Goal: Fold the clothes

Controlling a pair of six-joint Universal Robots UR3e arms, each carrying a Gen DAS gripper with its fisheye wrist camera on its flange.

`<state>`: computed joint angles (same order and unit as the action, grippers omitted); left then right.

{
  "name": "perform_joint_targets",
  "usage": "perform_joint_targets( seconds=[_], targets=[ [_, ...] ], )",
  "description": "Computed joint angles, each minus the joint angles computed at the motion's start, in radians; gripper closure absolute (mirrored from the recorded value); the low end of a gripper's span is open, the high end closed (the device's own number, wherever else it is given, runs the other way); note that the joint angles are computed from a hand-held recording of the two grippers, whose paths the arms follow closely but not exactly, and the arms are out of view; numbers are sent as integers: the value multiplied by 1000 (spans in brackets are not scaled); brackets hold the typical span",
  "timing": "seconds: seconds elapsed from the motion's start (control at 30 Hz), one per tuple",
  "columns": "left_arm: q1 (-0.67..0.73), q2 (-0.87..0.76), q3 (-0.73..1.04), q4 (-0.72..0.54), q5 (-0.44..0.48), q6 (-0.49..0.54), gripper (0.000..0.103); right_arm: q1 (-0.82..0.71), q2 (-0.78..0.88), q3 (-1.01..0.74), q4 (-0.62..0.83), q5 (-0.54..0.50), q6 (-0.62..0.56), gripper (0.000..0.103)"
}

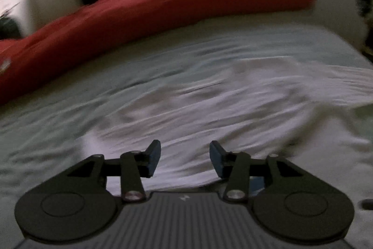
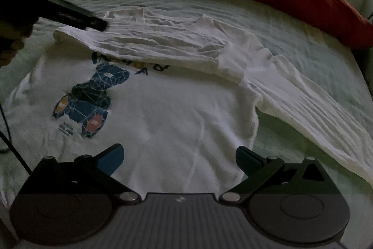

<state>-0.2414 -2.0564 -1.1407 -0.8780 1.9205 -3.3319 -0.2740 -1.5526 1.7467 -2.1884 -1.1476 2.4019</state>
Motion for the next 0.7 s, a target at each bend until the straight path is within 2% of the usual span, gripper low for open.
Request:
perform_joint_targets(
  seconds=[0.07, 0.17, 0.27, 0.37, 0.43, 0.53, 0.63, 0.7],
  targets=[
    [46, 42, -87, 45, 8, -3, 56, 23, 7, -6, -7, -7, 13, 0],
    [114, 94, -209, 117, -43, 7, 55, 60, 17, -17, -10, -20, 24, 0],
    [151, 134, -291, 100, -68, -20, 55, 98, 25, -24, -15, -35, 30, 0],
    [195, 213, -405, 136, -133, -72, 53, 130, 34, -38, -12, -48, 37, 0],
    [203, 259, -440, 147, -146, -87, 53, 149, 41, -50, -14, -57, 42, 0],
    [205, 334, -517, 207, -135, -26, 49, 173, 61, -73, -21, -64, 62, 0],
    [208, 365, -561, 221, -111, 101, 49, 196, 81, -89, -34, -71, 77, 0],
    [226, 387, -600, 229, -136, 191, 49, 212, 93, -100, -42, -75, 88, 0]
  ],
)
